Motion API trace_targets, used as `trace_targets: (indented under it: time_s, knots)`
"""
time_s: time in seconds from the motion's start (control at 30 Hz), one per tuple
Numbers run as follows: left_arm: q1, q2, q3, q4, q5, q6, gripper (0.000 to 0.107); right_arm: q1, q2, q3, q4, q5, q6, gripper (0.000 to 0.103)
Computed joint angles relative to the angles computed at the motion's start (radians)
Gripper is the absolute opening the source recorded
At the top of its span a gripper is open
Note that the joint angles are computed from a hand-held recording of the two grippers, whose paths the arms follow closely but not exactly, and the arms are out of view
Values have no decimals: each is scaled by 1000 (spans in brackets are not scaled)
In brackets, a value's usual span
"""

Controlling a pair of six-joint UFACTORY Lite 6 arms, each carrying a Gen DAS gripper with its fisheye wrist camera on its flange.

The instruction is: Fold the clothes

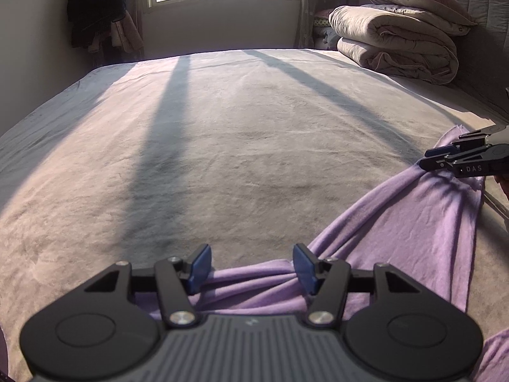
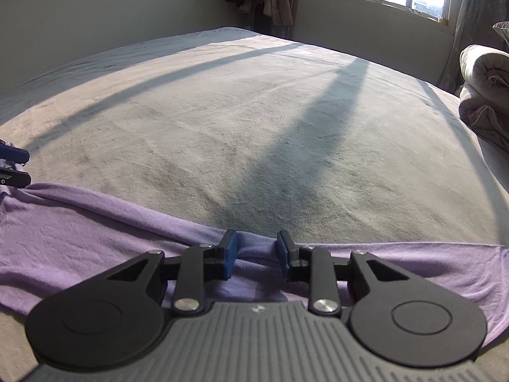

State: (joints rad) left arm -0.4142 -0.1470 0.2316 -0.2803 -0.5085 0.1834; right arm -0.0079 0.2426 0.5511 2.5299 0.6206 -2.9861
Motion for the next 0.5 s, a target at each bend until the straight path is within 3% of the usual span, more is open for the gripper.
trace_targets:
  time_s: [0.17, 0.27, 0.5]
  knots:
    - [11, -7, -4, 32, -1, -25, 58, 7, 1, 0, 6, 9, 4, 4]
    - [4, 33, 14, -3, -5, 6, 58, 24, -6, -8, 59, 15, -30, 3]
    - [34, 51, 22, 46, -13, -57, 35, 24, -16, -12, 95, 34, -30, 3]
